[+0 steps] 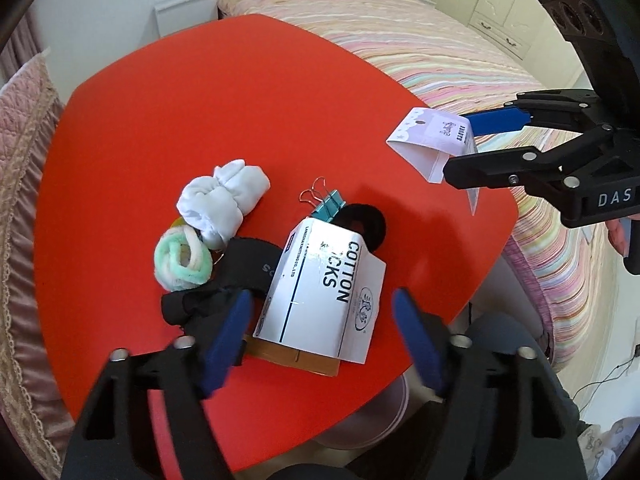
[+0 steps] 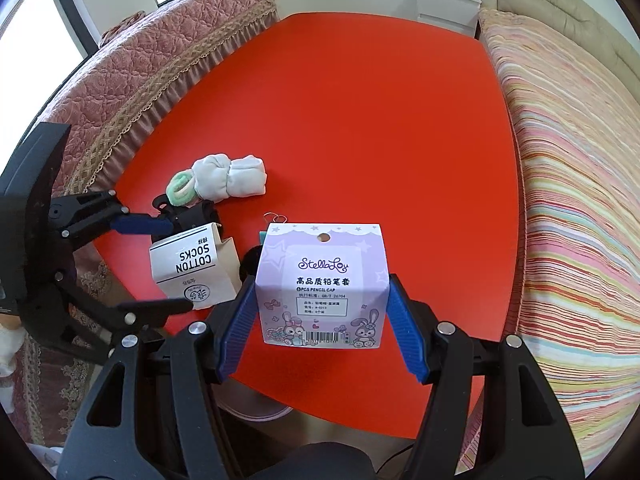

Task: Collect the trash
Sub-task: 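Grasp the white COTTON SOCKS box with the left tool while the right holds the lilac box, then carry both boxes over the pink bin while the right tool opens, dropping the lilac box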

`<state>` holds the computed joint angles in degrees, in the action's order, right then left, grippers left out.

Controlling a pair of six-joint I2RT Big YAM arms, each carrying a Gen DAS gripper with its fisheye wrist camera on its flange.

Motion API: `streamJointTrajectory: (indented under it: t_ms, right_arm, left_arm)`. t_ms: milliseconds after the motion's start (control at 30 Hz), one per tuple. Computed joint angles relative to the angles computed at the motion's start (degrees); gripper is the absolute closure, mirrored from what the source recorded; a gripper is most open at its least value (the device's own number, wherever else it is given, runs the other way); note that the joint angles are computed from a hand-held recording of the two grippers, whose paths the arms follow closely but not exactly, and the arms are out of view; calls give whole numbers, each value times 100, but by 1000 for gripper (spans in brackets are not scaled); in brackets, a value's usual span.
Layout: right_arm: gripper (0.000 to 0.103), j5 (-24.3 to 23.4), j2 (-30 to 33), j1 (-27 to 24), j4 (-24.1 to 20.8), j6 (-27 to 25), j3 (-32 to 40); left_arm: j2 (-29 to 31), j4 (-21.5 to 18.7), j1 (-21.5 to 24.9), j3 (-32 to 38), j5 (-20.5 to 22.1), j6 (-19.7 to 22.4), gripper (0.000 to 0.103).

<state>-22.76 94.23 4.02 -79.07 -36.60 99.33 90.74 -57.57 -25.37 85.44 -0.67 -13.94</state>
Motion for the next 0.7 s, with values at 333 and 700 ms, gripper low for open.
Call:
streamJointTrajectory:
  t_ms: [333,700]
  right_arm:
    - [40,-148,-48,-21,50,46,-38]
    - [40,-484,-580,-105,356,74,-499]
  left_arm:
    - [-154,251,4,-126,45,-202,74]
    - [-678,465,-264,-280,-300,-588,75]
